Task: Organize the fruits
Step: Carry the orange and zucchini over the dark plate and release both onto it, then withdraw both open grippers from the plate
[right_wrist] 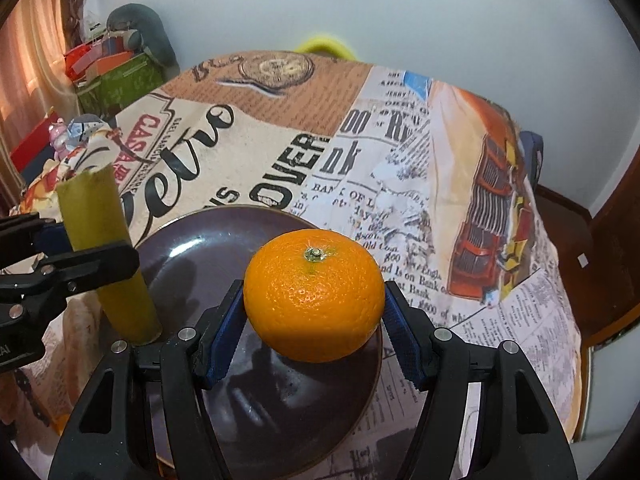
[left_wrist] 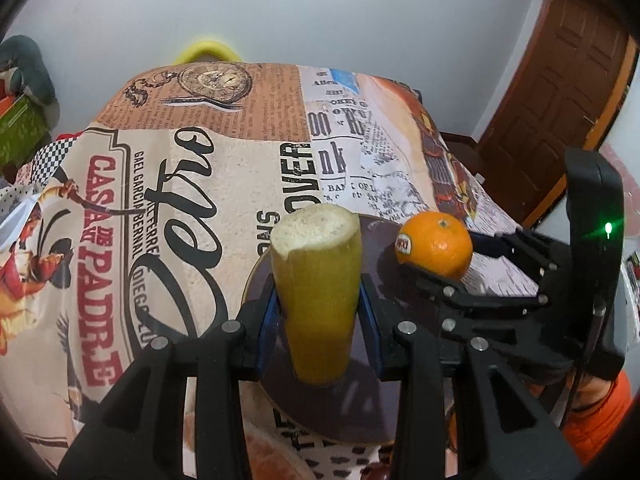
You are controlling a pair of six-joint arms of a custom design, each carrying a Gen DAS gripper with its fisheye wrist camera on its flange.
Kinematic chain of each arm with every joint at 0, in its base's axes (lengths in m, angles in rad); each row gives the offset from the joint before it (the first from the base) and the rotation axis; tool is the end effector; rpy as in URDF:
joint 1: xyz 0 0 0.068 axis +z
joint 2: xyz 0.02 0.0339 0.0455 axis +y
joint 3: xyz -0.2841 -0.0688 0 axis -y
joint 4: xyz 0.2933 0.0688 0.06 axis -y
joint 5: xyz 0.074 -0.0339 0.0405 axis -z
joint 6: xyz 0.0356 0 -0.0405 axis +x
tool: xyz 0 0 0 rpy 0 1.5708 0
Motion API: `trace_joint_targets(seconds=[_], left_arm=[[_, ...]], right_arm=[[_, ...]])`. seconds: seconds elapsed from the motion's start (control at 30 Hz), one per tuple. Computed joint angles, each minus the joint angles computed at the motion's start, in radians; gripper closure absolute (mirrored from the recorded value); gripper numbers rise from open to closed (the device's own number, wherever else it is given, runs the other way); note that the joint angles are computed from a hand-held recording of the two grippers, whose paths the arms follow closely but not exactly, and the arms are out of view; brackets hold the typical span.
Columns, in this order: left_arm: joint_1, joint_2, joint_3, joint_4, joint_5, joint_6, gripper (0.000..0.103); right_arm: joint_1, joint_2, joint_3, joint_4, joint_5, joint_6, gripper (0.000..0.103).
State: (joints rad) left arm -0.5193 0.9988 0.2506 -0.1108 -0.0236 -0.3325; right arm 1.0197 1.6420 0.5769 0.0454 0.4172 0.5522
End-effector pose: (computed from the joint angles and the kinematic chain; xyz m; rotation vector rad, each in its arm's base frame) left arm 0.1685 -0.0953 0.1138 0.2188 2.4515 -0.3515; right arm 0.1644 0.2400 0.0786 -0.4272 2.4305 0.1243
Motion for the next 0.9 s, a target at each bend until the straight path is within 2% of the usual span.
trace_joint_targets(seconds=[0.23, 0.47, 0.6, 0.8, 0.9], left_arm=[[0.038, 0.144, 0.037, 0.069, 0.046, -0.021, 0.066], [0.023, 0.181, 0.043, 0.081, 0.020, -0.017, 0.066], [0.014, 0.132, 0.035, 0.044, -0.013, -0.010, 0.063], [0.019, -0.043, 0.007, -0.083, -0.019, -0.021, 0.063], [-0.006, -0.174, -0.003, -0.190, -0.048, -0.028, 0.063]], right_arm=[[-0.034, 0.056, 0.018, 0.009, -0.050, -0.026, 0.039], [-0.019, 0.048, 0.015, -0.005, -0.042, -0.041, 0.039], [0.005, -0.007, -0.016, 0.008, -0.005, -0.018, 0.029], [0.071, -0.128, -0.046, -0.054, 0.075, 0.026, 0.029], [0.123, -0.204, -0.065, -0.109, 0.121, 0.067, 0.029]])
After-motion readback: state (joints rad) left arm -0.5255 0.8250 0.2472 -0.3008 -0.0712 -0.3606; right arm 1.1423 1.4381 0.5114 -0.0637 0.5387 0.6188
